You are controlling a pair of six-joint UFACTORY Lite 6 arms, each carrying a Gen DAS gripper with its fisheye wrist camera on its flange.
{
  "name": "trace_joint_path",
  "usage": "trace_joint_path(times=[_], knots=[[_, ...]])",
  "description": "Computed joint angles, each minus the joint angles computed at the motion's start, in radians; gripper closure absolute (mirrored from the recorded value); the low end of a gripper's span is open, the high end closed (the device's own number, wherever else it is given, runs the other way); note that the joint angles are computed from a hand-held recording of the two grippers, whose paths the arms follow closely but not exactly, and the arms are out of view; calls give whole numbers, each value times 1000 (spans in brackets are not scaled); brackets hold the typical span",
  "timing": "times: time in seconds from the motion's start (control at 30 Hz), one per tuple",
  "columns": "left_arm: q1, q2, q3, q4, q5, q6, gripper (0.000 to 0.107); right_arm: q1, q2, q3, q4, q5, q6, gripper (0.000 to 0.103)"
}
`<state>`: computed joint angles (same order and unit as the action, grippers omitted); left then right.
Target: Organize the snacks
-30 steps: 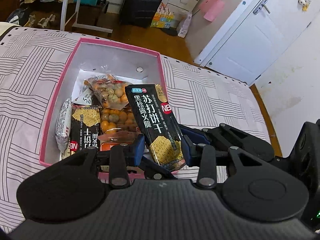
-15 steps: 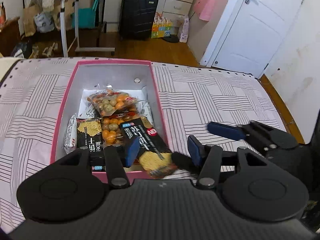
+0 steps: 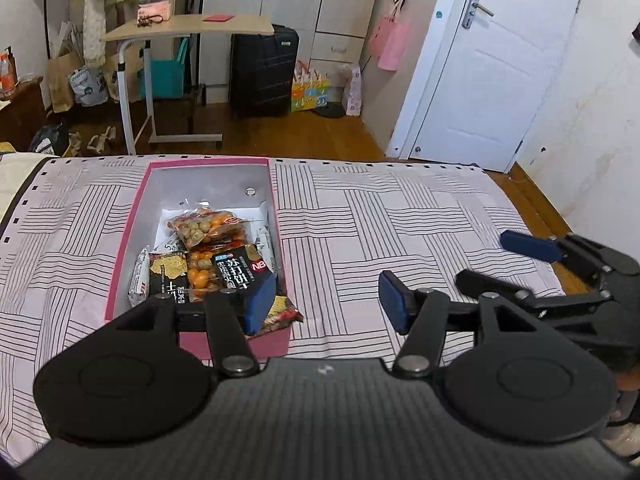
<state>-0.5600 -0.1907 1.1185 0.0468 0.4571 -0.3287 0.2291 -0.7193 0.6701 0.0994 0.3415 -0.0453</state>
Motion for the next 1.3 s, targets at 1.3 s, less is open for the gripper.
trace_joint_path(times=[1.3], knots=[[-447,-139,-281,893,171,-1080,23,469,-352,-196,-929,561,1115,0]])
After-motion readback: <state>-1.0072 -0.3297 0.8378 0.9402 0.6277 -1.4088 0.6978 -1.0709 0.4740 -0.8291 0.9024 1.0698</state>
